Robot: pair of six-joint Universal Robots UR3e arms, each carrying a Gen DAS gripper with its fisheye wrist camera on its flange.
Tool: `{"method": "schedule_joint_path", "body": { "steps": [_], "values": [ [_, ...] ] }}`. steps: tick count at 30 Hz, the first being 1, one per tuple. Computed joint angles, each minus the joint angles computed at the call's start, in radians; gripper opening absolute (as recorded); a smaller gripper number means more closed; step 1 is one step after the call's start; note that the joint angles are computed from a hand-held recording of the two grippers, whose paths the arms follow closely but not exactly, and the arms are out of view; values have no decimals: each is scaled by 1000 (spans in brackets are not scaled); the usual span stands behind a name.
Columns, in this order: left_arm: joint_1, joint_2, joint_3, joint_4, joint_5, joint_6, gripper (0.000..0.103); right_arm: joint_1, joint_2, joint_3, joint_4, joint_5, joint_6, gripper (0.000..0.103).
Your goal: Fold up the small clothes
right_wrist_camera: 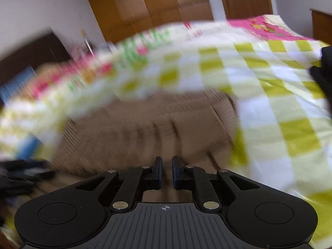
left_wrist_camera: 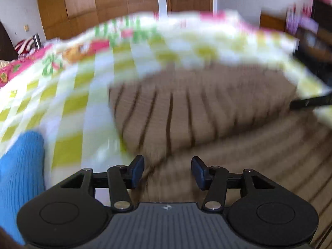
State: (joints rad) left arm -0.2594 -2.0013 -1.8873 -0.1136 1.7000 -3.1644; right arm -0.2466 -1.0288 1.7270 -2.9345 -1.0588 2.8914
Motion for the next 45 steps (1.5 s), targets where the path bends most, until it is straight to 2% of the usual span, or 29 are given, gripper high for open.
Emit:
{"method": "schedule_joint_path", "body": {
  "steps": [1, 3, 5, 8, 13, 16, 19, 24, 28, 30, 32, 34, 39, 42, 44, 45],
  "values": [
    [-14, 3, -15, 2, 34, -6, 64, 3, -1, -18, 79, -23, -2, 13],
    [-13, 69, -64, -13, 20, -20, 64, -26, -48, 37, 97, 16, -7, 13],
    [1, 173, -131, -49, -26, -32, 64, -62, -141, 126, 111, 54, -73, 13],
    [-2, 331, -230, -142, -50, -47, 64, -137, -315, 259, 230, 86, -201, 13],
    [-20, 608, -370, -403, -127, -143, 64, -301, -634, 412, 618, 87, -456, 18],
    [-24, 696, -422, -499, -209, -217, 64, -369, -745, 432, 811, 48, -563, 21],
    [-87, 669, -427, -491, -200, -277, 64, -394, -787, 436, 915, 3, -583, 23],
    [-133, 586, -392, -478, -200, -331, 64, -374, -763, 430, 959, -70, -535, 25],
    [-93, 608, -417, -503, -244, -343, 63, -364, -739, 402, 1029, -88, -533, 25],
    [-67, 624, -444, -506, -276, -343, 56, -358, -702, 390, 1061, -92, -520, 26],
    [-46, 654, -469, -516, -306, -325, 29, -362, -686, 391, 1083, -82, -526, 10],
    [17, 726, -515, -536, -386, -316, 27, -397, -675, 355, 1191, -36, -553, 7],
    [135, 927, -557, -628, -474, -282, 24, -546, -715, 236, 1552, 160, -729, 5],
    [301, 1093, -583, -705, -644, -233, 24, -595, -703, 142, 1734, 288, -798, 5],
    [375, 1100, -578, -662, -732, -230, 24, -591, -672, 80, 1796, 383, -805, 5],
    [399, 1064, -571, -599, -770, -238, 24, -577, -646, 51, 1803, 433, -795, 5]
  ]
}}
